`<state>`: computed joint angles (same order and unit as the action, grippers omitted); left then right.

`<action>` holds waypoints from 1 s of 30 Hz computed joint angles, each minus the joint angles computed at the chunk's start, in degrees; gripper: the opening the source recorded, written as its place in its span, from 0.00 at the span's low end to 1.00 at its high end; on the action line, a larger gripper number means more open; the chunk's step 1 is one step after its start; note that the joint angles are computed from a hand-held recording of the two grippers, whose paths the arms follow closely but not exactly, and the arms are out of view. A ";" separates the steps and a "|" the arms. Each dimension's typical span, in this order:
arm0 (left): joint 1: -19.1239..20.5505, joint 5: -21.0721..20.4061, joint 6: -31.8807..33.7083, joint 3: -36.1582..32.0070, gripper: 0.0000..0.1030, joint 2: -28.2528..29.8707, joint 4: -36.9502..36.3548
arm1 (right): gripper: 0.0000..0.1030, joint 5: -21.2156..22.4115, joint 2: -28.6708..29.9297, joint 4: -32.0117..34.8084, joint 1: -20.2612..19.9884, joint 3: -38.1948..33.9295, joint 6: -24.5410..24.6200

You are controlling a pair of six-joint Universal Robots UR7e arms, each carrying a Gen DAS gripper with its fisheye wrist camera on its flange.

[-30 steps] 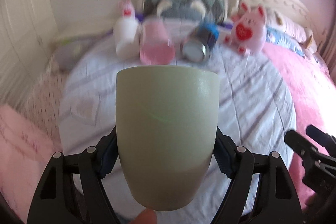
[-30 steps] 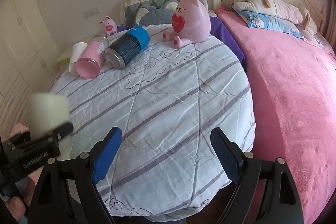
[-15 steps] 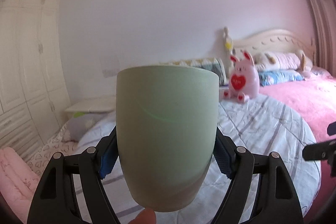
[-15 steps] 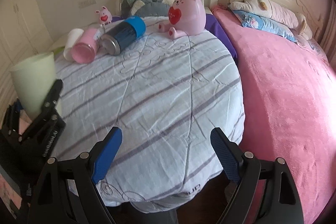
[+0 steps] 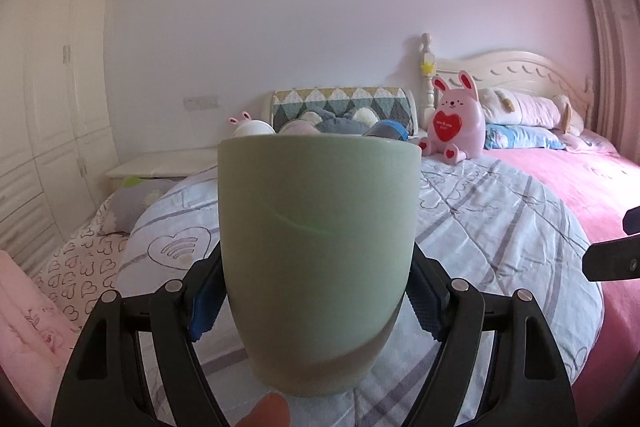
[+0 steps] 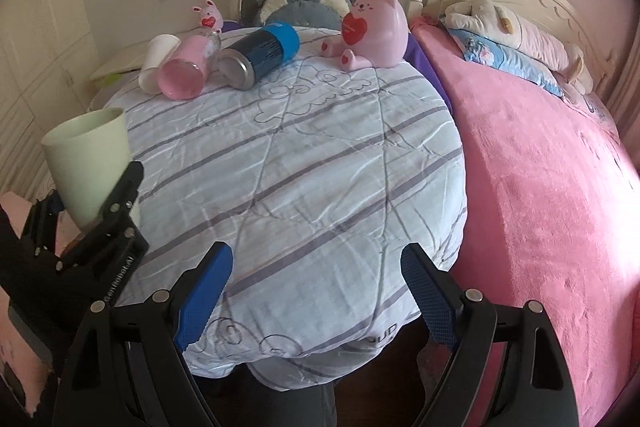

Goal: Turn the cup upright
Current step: 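Lift the cup with the left gripper and rotate it rim-up, then lower the upright cup onto the quilt and open the left gripper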

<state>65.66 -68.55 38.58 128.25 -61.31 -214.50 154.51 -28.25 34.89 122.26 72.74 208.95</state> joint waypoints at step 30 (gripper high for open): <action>-6.47 3.41 -6.57 2.42 1.00 -15.21 19.79 | 0.85 3.82 -1.00 -4.46 6.33 0.94 0.73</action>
